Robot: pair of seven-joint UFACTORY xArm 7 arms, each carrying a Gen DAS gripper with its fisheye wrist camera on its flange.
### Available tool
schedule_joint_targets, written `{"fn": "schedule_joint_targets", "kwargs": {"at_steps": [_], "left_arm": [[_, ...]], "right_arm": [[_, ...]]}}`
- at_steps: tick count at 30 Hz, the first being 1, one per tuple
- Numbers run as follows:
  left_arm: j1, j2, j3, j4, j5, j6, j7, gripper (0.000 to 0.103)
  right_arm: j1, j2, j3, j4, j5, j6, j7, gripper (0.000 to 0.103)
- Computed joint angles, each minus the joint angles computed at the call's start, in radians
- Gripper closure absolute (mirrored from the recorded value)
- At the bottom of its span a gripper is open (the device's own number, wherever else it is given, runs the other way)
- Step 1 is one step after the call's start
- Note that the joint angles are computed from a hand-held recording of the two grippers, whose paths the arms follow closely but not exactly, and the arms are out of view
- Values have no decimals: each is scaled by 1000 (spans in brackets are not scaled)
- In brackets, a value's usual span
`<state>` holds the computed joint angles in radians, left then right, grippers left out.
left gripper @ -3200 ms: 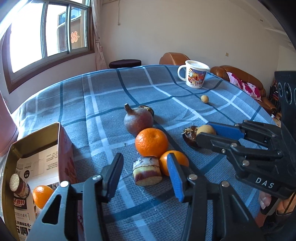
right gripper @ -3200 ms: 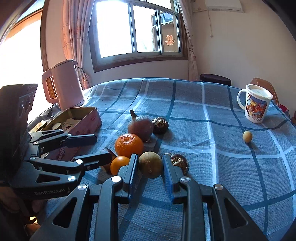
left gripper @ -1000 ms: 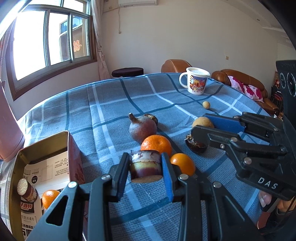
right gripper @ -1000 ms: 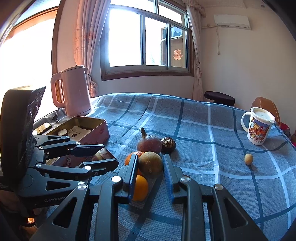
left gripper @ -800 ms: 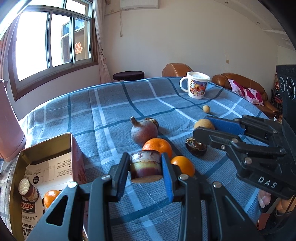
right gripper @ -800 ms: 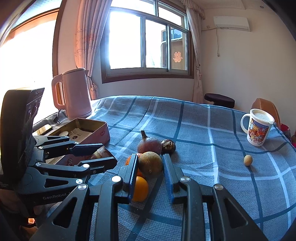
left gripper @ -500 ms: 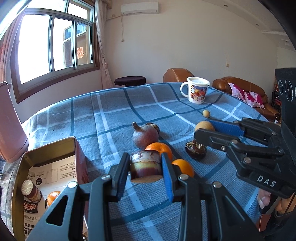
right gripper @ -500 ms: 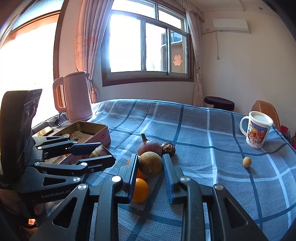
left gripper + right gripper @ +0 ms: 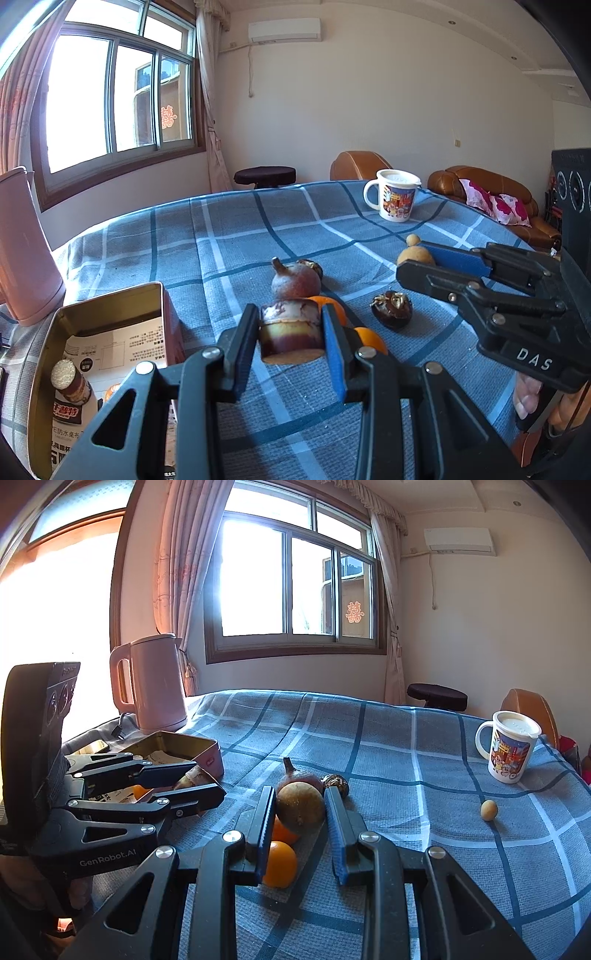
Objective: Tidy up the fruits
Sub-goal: 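Lift the brown fruit with the right tool while the left tool lifts the stalk piece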
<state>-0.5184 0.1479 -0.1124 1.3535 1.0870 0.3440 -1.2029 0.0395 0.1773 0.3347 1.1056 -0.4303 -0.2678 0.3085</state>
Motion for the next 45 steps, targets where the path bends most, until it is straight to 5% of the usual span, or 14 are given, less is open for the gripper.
{"fn": "schedule_joint_targets", "kwargs": {"at_steps": [17,45], "left_arm": [[15,-29,-12,-20,162,-3,-164,67],[52,-75,-54,-48,429,12,-419,67]], "right_arm": [[104,-17,-108,-33,56,-70,-41,74],[180,-35,-177,-90,146,-187,-131,74]]}}
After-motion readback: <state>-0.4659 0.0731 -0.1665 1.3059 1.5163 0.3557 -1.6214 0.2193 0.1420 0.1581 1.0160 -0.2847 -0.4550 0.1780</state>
